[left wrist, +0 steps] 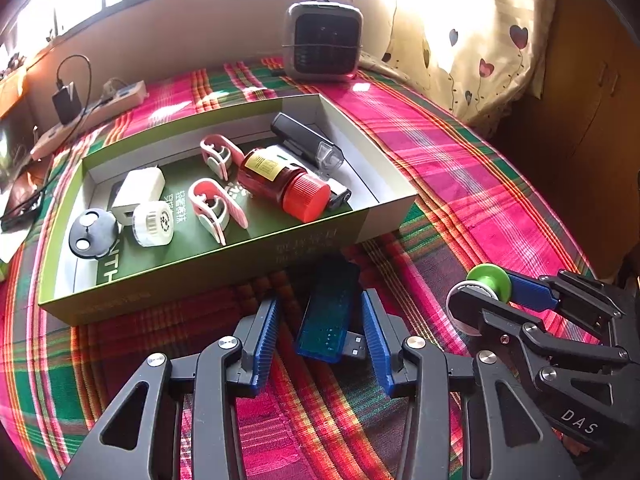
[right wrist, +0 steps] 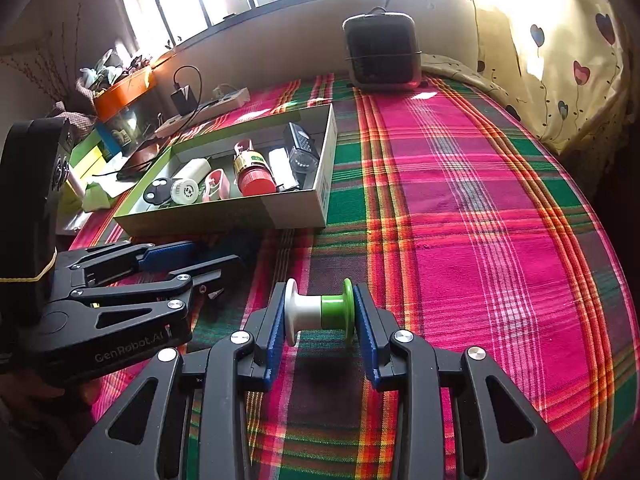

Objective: Organize rigid objects
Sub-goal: 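Grasp the blue USB stick with the left tool while the right tool holds the spool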

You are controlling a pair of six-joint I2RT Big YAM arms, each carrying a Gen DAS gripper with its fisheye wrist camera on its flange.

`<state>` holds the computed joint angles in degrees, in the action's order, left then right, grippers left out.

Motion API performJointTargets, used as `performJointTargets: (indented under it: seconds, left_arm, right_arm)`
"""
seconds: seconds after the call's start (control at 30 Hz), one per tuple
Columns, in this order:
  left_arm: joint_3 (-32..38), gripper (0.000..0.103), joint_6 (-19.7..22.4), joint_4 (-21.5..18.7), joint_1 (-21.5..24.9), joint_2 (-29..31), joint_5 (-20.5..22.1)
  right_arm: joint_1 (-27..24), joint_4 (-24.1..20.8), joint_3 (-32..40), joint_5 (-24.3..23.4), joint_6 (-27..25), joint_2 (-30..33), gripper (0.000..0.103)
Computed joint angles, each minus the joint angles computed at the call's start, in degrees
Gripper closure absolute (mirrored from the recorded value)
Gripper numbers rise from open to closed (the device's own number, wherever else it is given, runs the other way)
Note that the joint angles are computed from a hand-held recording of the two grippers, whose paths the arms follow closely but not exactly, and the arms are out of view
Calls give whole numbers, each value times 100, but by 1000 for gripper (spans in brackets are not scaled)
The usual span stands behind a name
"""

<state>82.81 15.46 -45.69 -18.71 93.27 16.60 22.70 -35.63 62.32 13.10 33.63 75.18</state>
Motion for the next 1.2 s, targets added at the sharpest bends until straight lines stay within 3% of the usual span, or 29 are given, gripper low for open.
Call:
performJointTargets:
  seconds: [0.3, 1.2]
  left_arm:
    - [-45, 80, -79, 84, 36, -20, -37]
    - [-68, 81, -114, 98, 54, -39, 5]
  right_arm:
    - [-16, 20, -6, -38, -5, 6, 69]
    - [3, -50, 43, 31, -66, 54, 69]
